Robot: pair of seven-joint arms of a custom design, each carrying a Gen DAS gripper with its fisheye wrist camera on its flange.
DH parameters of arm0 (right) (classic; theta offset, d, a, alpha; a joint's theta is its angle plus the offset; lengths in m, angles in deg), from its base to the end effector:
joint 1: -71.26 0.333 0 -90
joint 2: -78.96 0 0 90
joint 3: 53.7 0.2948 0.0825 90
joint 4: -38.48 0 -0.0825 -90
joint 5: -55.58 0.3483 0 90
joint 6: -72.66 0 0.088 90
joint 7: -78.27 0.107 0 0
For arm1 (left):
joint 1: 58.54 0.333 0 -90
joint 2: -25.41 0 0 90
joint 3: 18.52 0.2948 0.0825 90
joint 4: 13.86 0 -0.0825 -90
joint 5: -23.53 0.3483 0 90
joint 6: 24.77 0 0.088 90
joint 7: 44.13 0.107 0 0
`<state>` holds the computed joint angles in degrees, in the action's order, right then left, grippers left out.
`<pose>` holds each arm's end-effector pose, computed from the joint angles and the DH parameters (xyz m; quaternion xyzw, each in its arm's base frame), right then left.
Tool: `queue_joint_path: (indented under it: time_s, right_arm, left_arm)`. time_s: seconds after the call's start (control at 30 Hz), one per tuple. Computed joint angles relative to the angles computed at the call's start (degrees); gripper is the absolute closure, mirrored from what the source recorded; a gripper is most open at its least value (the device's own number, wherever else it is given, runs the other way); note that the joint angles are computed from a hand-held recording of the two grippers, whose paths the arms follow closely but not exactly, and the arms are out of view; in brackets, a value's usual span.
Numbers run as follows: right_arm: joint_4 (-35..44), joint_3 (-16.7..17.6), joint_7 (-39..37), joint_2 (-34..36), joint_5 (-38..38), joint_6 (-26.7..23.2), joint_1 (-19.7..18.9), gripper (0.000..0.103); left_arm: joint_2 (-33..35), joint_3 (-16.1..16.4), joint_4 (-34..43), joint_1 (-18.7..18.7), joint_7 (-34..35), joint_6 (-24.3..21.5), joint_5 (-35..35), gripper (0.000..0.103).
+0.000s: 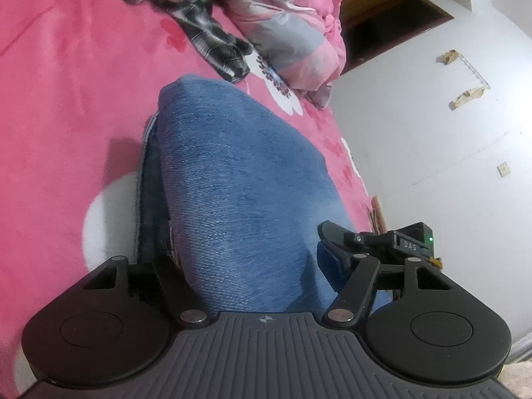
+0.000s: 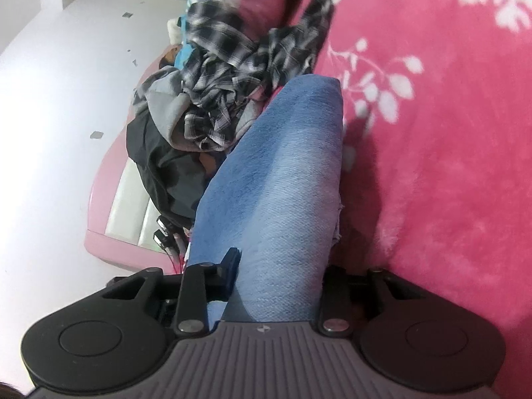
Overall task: Fold clothes
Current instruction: 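Lift the folded blue jeans off the bed with both grippers, then carry the folded jeans with both grippers over to the folded khaki pants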
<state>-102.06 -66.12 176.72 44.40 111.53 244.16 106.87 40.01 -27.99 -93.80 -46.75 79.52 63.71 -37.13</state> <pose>0.3887 0.0822 0.5981 -0.3545 0.7393 0.0982 0.5641 0.5909 -0.0574 0.5977 0.4291 -0.7354 0.4461 0.2758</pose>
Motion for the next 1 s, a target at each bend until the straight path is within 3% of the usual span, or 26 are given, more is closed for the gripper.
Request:
queue_joint_path:
  time_s: [0.2, 0.5, 1.0]
  right_arm:
    - [-1.8, 5.2, 6.7, -3.0, -6.9, -2.3, -6.5, 0.068]
    - [-8.7, 10.3, 18.4, -13.8, -18.7, -5.8, -14.1, 0.068]
    - [-18.4, 11.1, 30.6, -34.7, -32.2, -12.6, -22.2, 0.068]
  left_arm:
    - [-3.6, 0.3, -3.4, -0.5, 0.3, 0.0, -1.2, 0.036]
    - [-9.8, 2.1, -10.0, -4.0, 1.1, -0.6, -2.6, 0.035]
    - [-15.1, 1.8, -12.6, -12.5, 2.5, 0.7, -1.3, 0.033]
